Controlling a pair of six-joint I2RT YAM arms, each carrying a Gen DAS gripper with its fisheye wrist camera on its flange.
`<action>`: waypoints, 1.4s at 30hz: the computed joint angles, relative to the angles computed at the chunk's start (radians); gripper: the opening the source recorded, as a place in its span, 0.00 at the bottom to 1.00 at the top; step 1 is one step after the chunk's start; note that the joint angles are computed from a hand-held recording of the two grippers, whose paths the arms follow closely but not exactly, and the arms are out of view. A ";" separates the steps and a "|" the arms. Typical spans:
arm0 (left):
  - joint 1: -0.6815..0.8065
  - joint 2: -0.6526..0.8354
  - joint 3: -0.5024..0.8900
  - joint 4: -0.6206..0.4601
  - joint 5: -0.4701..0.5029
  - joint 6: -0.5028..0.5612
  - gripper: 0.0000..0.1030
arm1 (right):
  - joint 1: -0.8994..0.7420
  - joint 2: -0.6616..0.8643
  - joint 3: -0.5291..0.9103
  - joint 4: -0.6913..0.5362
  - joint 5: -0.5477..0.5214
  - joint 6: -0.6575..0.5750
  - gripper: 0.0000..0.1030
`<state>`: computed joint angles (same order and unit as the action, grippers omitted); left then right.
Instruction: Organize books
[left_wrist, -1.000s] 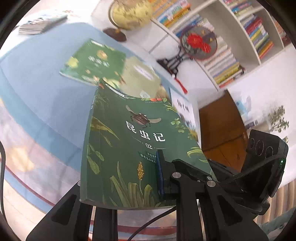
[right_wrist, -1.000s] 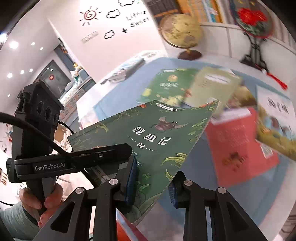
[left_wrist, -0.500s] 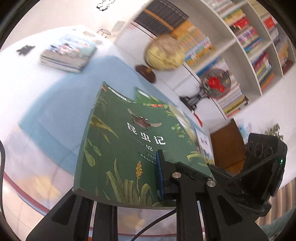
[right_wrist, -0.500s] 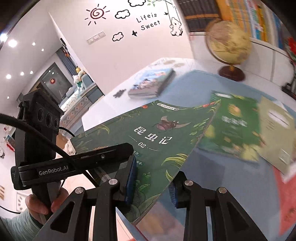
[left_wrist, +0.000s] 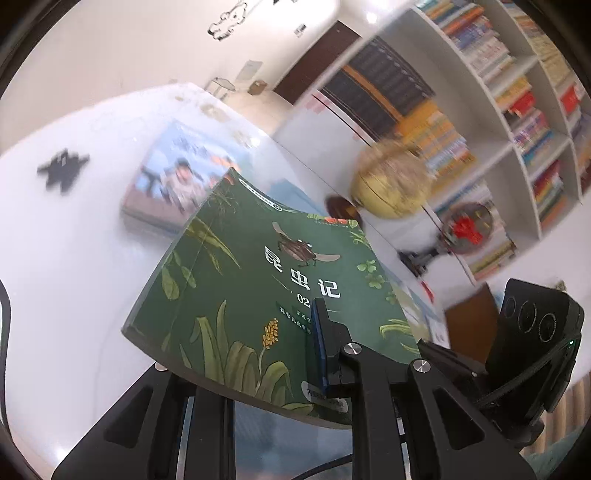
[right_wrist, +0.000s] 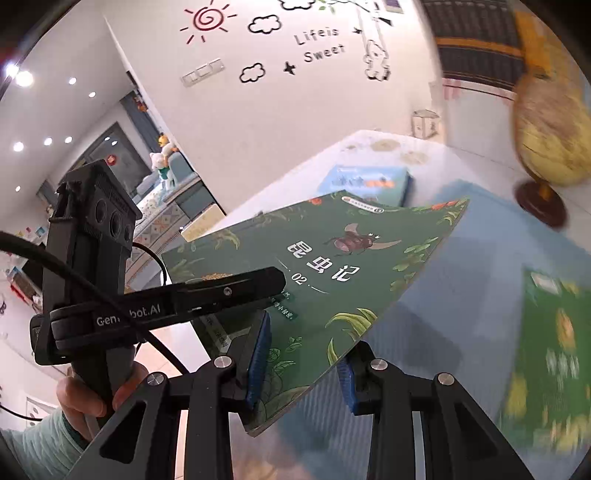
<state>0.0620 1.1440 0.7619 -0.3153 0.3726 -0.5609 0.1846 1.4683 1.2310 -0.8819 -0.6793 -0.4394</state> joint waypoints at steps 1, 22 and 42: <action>0.051 0.081 0.031 0.036 0.036 0.021 0.15 | 0.029 0.069 0.049 0.029 0.009 0.016 0.31; 0.297 0.859 0.608 -0.181 0.362 0.196 0.30 | 0.160 0.879 0.827 0.038 0.082 0.271 0.32; 0.113 0.042 -0.025 -0.336 0.146 0.101 0.30 | -0.057 0.399 0.273 -0.030 0.152 0.136 0.53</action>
